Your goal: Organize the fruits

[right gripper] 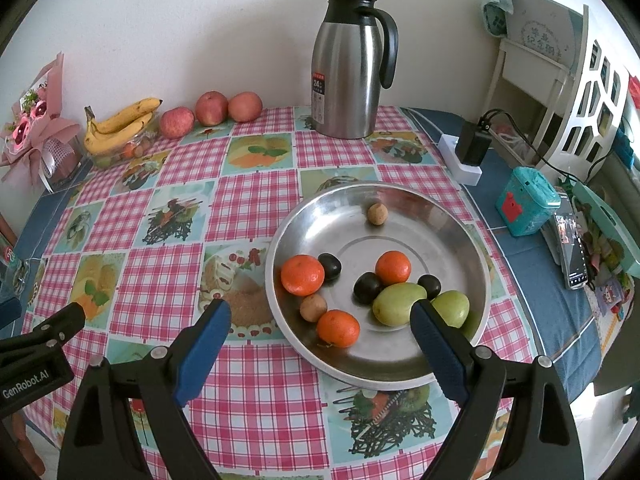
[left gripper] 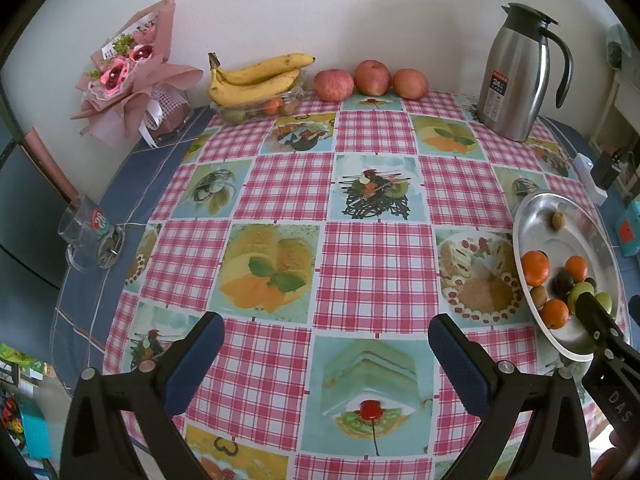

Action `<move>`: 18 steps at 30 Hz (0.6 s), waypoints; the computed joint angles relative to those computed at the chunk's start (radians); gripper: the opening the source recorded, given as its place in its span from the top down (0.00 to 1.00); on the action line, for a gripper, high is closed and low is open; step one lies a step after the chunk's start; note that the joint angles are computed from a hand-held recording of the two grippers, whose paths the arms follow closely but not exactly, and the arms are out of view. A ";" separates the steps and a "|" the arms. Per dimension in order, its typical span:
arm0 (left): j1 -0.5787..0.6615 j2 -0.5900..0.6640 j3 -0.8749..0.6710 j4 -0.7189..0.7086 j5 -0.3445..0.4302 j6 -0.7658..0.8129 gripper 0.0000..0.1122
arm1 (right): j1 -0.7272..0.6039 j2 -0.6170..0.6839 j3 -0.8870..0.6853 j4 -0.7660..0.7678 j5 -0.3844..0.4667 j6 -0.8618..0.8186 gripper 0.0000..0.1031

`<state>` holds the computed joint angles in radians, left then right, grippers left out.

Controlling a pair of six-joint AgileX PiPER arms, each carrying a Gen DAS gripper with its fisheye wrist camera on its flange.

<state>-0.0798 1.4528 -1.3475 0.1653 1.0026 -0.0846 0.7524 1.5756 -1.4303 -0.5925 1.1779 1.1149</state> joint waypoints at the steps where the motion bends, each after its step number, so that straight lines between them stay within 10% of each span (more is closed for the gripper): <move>1: -0.002 0.000 0.001 0.000 0.000 -0.002 0.08 | 0.000 0.000 0.000 0.000 0.000 0.000 0.11; 18: -0.006 0.000 -0.002 0.000 0.003 -0.005 0.08 | -0.001 0.002 -0.003 0.002 0.000 -0.001 0.11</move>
